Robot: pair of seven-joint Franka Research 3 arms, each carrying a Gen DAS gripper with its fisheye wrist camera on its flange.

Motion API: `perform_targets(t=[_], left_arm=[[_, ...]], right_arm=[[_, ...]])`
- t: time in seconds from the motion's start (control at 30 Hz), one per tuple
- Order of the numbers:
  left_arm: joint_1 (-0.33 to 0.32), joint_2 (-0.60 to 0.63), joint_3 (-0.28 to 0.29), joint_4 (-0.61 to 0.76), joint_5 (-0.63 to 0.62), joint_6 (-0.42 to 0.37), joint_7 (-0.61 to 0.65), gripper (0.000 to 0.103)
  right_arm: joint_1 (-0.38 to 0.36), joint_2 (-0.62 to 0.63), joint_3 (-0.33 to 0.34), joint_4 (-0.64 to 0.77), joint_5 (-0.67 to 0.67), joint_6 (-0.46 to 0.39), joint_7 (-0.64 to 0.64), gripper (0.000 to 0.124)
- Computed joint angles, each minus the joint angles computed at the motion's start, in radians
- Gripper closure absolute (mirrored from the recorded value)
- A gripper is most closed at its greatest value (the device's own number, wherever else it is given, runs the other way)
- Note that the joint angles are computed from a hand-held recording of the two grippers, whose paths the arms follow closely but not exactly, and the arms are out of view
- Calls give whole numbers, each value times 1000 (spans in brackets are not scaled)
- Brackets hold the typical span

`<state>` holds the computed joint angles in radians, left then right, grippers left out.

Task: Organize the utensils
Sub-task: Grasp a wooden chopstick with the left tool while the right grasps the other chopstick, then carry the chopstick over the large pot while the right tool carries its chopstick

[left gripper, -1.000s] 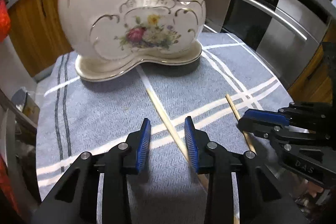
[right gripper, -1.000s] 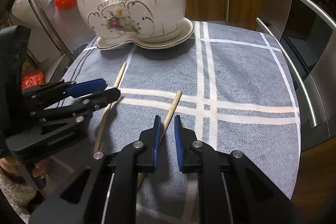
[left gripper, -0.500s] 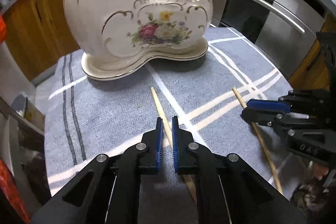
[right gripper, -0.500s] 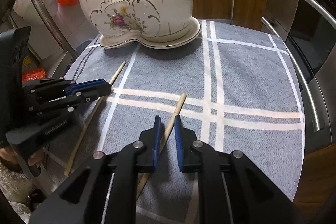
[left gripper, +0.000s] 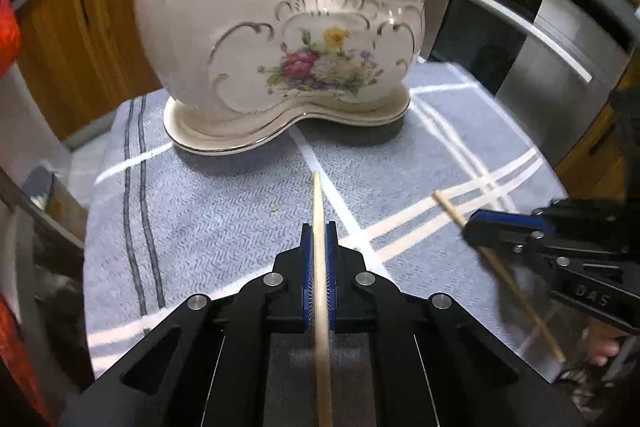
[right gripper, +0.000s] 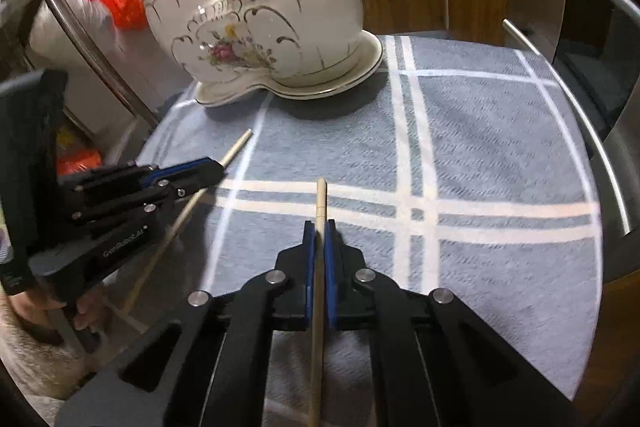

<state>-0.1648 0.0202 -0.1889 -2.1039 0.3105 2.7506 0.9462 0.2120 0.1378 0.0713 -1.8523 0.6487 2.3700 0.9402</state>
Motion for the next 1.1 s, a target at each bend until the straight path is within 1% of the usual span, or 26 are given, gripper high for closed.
perform_targets(t=[0.2, 0.3, 0.4, 0.53, 0.57, 0.6, 0.63, 0.67, 0.7, 0.8, 0.87, 0.9, 1.0, 1.1], left_arm=[[16, -83, 8, -87, 25, 124, -37, 96], [33, -131, 10, -126, 53, 211, -70, 96], [78, -166, -10, -132, 134, 268, -154, 96], [139, -206, -38, -125, 215, 322, -246, 96], [171, -212, -58, -111, 255, 329, -282, 96], [185, -221, -64, -107, 276, 334, -300, 96], [199, -219, -75, -86, 297, 335, -317, 96], [194, -224, -65, -78, 297, 338, -309, 96], [211, -220, -77, -55, 323, 336, -323, 96], [265, -200, -117, 27, 442, 320, -397, 96], [285, -174, -128, 90, 533, 309, -460, 96], [276, -166, -117, 108, 544, 305, -463, 96], [256, -134, -91, 171, 593, 292, -490, 96], [218, -115, -50, 191, 584, 297, -476, 96]], right_arm=[[-6, -41, 7, -33, 124, 42, -114, 119], [-3, -65, 8, -47, 210, 89, -188, 119], [2, -85, 8, -59, 320, 153, -293, 119], [8, -82, 4, -27, 438, 195, -375, 119], [9, -82, 4, -18, 452, 202, -383, 119], [11, -77, 4, -6, 465, 211, -390, 119], [12, -70, 5, 13, 483, 221, -400, 119], [9, -62, 5, 32, 497, 221, -408, 119], [8, -54, 7, 52, 517, 227, -422, 120], [13, -29, 21, 113, 551, 268, -450, 120], [11, -16, 30, 148, 582, 285, -483, 121], [11, -5, 34, 172, 594, 295, -494, 124], [5, 21, 43, 233, 607, 297, -510, 124], [4, 42, 52, 266, 586, 312, -523, 124]])
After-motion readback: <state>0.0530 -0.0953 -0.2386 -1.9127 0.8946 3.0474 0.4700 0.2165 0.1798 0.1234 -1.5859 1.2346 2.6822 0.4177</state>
